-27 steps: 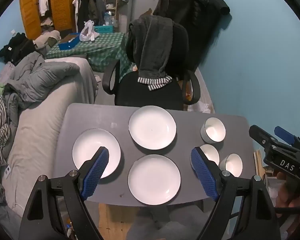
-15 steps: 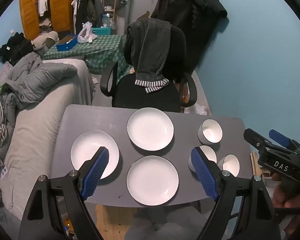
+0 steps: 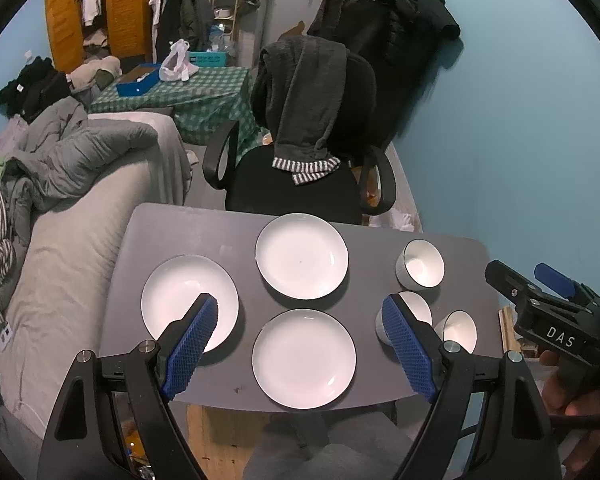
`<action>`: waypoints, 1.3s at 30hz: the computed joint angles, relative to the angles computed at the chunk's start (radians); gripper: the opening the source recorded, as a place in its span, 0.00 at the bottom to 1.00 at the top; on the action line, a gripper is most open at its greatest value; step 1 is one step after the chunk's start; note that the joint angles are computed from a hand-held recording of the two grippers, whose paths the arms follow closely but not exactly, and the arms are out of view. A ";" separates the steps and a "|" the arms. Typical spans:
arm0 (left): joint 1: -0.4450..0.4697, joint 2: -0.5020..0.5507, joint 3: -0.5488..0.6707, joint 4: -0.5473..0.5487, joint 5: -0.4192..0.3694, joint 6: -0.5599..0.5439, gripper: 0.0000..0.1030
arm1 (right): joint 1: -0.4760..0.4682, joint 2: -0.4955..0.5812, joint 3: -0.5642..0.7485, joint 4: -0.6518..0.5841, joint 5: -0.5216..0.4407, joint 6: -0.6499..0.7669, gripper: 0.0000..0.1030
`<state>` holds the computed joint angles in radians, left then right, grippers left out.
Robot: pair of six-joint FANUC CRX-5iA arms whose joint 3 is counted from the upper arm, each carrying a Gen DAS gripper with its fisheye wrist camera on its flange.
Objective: Organize plates and bowls
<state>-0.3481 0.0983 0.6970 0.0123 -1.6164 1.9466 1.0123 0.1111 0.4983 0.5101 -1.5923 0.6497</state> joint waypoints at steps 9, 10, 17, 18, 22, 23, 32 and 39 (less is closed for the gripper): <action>0.020 -0.014 -0.024 0.019 0.003 -0.005 0.83 | 0.002 0.006 0.008 -0.007 -0.001 -0.003 0.99; 0.019 -0.010 -0.018 0.019 0.000 -0.003 0.83 | 0.003 0.006 0.008 -0.008 0.001 -0.002 0.99; 0.026 -0.001 -0.010 0.033 0.005 0.003 0.83 | 0.030 0.007 -0.002 0.003 0.006 -0.025 0.99; 0.027 -0.002 -0.012 0.035 0.007 0.003 0.83 | 0.023 0.008 0.001 0.000 0.006 -0.020 0.99; 0.025 0.001 -0.008 0.033 0.007 -0.003 0.83 | 0.017 0.010 0.006 -0.004 0.007 -0.014 0.99; 0.022 0.000 -0.009 0.031 0.007 -0.002 0.83 | 0.016 0.010 0.007 -0.005 0.006 -0.012 0.99; 0.013 -0.008 -0.021 0.025 0.013 0.006 0.83 | 0.013 0.008 0.004 -0.009 0.014 -0.007 0.99; 0.015 -0.020 -0.038 0.027 0.021 0.006 0.83 | 0.004 0.001 -0.003 -0.023 0.030 0.013 0.99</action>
<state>-0.3329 0.0780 0.6594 0.0394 -1.5957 1.9526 1.0163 0.1120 0.4953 0.4871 -1.5618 0.6627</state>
